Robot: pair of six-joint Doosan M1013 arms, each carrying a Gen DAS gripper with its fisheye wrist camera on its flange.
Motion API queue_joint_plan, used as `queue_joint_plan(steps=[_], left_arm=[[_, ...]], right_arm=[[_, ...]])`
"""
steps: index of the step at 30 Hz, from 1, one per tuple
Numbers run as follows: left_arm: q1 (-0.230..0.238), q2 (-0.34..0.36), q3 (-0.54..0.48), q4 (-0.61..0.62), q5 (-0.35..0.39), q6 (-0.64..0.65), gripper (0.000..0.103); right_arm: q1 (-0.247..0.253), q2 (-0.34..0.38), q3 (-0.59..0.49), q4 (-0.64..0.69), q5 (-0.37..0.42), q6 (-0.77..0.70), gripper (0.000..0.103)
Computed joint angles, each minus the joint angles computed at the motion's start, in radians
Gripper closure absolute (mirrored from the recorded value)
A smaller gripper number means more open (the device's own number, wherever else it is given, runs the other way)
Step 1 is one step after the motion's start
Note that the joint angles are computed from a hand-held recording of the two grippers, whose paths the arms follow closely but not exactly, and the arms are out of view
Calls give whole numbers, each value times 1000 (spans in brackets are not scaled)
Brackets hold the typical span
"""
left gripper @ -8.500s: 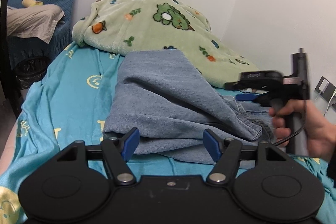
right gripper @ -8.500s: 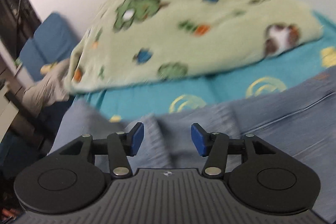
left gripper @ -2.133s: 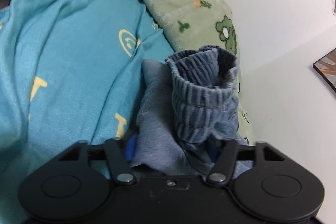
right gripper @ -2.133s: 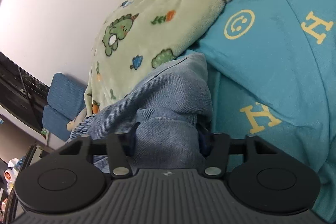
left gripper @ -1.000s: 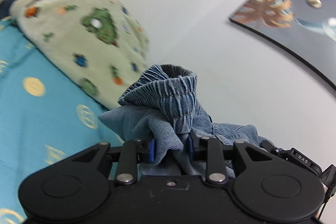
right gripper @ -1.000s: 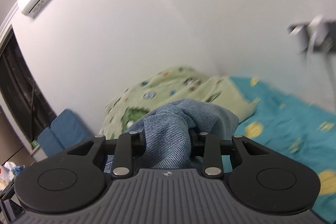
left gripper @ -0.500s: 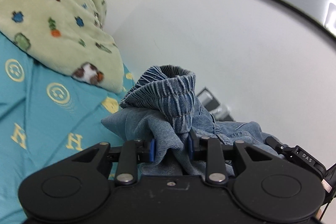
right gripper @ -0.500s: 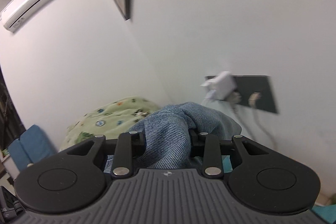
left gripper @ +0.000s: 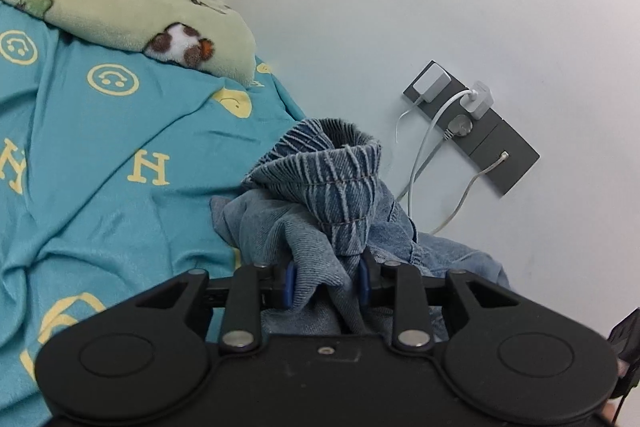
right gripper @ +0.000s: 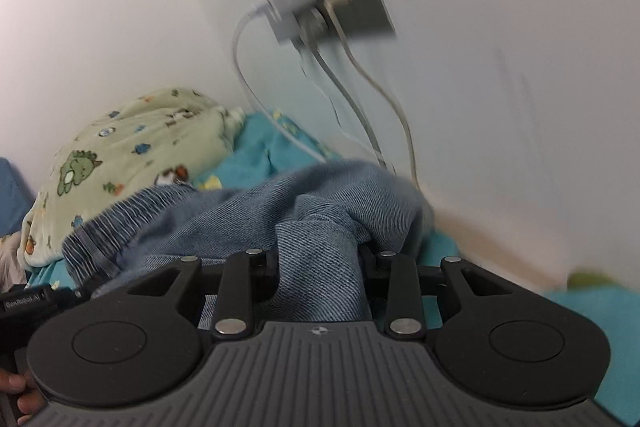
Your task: Fold clothes
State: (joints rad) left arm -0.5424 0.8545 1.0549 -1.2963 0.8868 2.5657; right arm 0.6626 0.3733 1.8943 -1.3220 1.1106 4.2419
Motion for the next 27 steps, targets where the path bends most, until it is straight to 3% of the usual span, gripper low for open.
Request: queue_joint_plan(steps=[3,10,12,14,16,21,23,27], left_arm=[[3,-8,20,-8,6,42,74],[4,-15,22,20,0,50,63],[3,-23,21,53,-3,44,54],[4,-43,38,62,-37,64,25],[8,-67,62,51,-80,93,14],[28,-120,93,66,-122,130,10],[36,-147,114,65,-149,166,8],[59,-205,153,84,-176,214,8]], right_arm=[[-7,12,-1,40,-49,43,71],[1,17,-1,27,-31,87,68],[3,13,5,23,-29,120,61],[7,11,2,42,-13,125,47],[15,6,-12,88,11,77,39],[33,-14,-56,182,72,-83,32],[44,-13,-91,221,132,-165,29],[69,-13,-140,219,206,-226,28]])
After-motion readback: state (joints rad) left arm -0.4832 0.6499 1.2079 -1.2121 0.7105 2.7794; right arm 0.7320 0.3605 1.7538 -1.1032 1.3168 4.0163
